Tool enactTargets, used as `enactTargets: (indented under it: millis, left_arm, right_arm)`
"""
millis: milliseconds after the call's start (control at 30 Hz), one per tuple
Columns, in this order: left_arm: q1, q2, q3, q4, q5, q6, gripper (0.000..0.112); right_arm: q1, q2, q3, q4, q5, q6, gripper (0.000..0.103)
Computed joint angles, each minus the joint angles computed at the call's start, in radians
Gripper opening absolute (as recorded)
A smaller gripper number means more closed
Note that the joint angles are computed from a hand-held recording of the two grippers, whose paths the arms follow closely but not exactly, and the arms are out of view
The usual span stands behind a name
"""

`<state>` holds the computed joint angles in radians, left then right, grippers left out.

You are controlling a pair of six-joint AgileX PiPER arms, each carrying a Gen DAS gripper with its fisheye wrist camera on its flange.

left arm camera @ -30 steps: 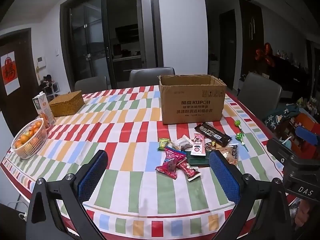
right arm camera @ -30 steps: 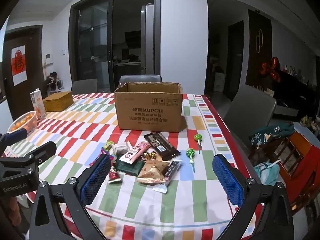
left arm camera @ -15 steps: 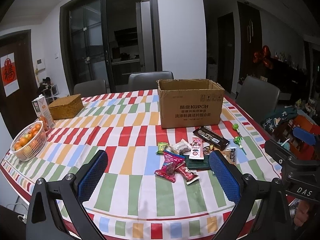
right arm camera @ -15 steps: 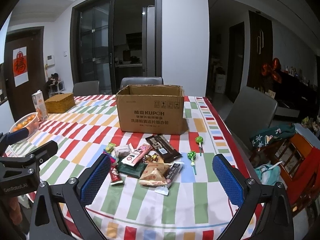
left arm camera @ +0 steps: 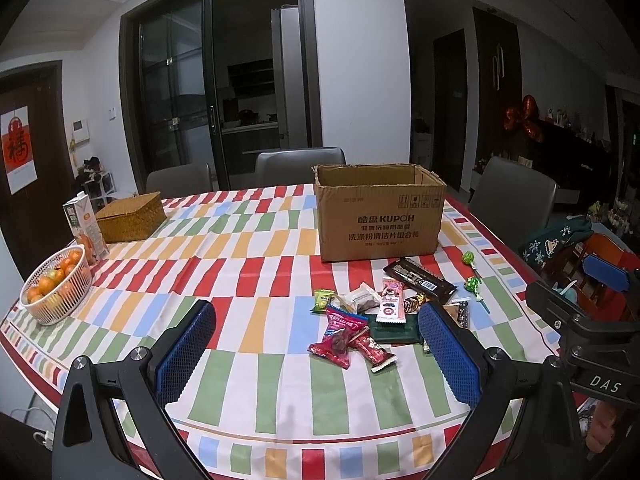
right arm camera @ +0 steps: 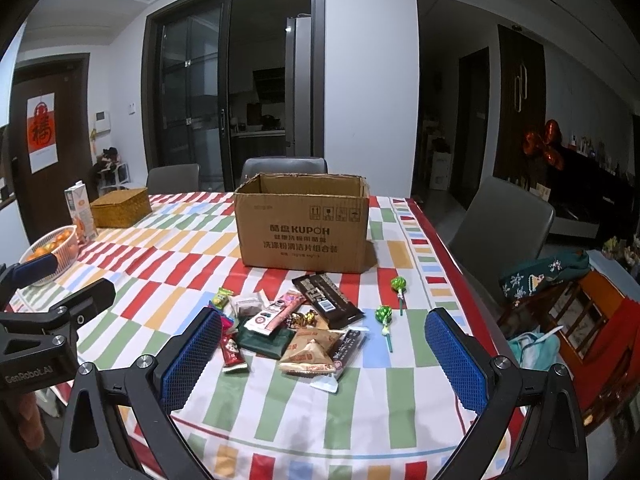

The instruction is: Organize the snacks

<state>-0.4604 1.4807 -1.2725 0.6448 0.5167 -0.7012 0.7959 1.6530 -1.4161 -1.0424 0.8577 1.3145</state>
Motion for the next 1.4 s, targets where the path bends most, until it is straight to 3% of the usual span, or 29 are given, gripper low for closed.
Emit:
enactTargets:
  millis: [900,1400]
  left_arm:
    - [0.003,0.006,-0.013,-0.01,0.001,0.013,0.103]
    - [0.049,0.078,-0.052,-0.121,-0.015,0.132,0.103]
  right_arm:
    - [-0.003,0.004,-0.016,0.018,0.001,-0.03,0.102]
    - [-0.04,0.063,-0.065,0.095,-0.017,-0.097,0.102]
